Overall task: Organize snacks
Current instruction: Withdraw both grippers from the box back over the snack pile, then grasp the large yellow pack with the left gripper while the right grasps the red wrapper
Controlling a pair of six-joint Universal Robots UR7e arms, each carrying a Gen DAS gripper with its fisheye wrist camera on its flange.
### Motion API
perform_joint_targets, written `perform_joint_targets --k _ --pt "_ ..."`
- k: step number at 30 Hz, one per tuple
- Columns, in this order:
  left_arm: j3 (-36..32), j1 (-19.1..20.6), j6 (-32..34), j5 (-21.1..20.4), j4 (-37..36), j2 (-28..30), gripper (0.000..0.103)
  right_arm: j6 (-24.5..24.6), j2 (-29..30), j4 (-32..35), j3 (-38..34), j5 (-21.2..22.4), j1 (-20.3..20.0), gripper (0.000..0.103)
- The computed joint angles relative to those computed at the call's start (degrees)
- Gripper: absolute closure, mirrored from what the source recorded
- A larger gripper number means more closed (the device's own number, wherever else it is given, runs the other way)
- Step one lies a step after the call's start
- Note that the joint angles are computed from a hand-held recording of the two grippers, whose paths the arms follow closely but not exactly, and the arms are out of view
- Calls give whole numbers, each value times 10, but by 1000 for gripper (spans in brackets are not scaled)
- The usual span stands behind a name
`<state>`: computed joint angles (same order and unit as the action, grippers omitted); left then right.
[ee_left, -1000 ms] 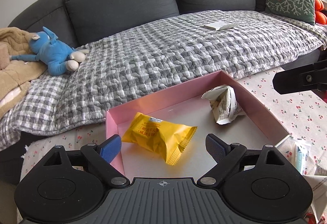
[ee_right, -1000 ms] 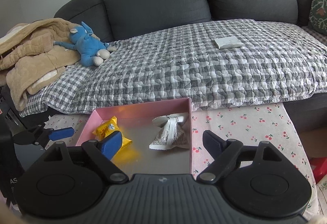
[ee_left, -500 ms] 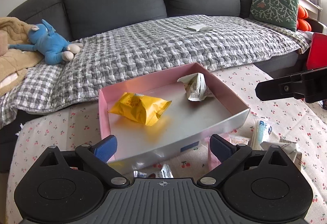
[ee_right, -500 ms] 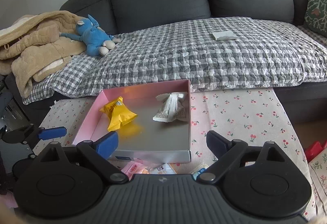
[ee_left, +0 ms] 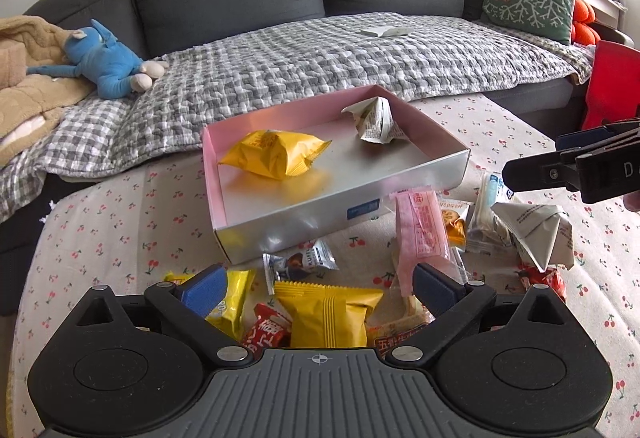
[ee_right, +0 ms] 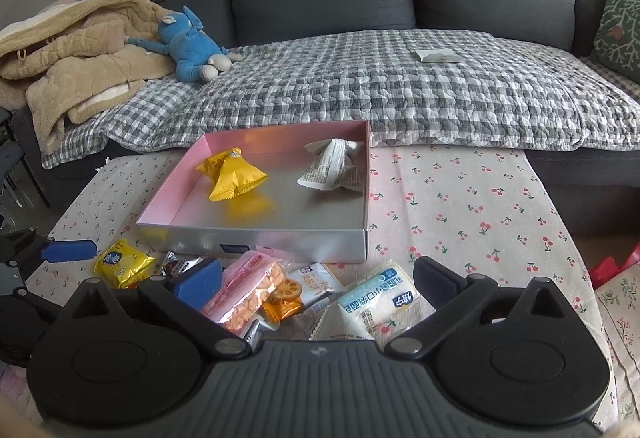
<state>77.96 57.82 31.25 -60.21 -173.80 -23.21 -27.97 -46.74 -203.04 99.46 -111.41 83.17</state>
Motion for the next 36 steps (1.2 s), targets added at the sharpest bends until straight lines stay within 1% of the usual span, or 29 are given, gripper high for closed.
perform_joint_targets --k 5,8,13,16,20,26,29,32,34,36 --pt "27 5 14 3 -20 -9 3 -36 3 -16 16 -5 -4 1" --pt "41 7 13 2 -15 -16 3 -55 2 -20 25 -8 -4 1" --pt "69 6 11 -5 -11 -30 3 -67 -2 -15 44 -18 -4 1" --pt "86 4 12 -9 -4 -40 3 -74 -4 -13 59 -33 -2 1" --pt "94 6 2 -9 17 -44 3 -54 -14 19 74 -52 -3 1" --pt "89 11 -27 -17 47 -47 4 -19 -20 61 81 -63 -10 1" --pt "84 13 -41 -20 44 -44 5 -4 -19 72 78 -62 -10 3" --pt "79 18 -43 -31 34 -42 12 4 -19 79 76 -52 -12 6" --pt "76 20 -43 -37 28 -40 17 7 -19 87 74 -49 -12 11" --pt "69 22 -46 -44 26 -36 28 6 -16 88 71 -50 -12 14"
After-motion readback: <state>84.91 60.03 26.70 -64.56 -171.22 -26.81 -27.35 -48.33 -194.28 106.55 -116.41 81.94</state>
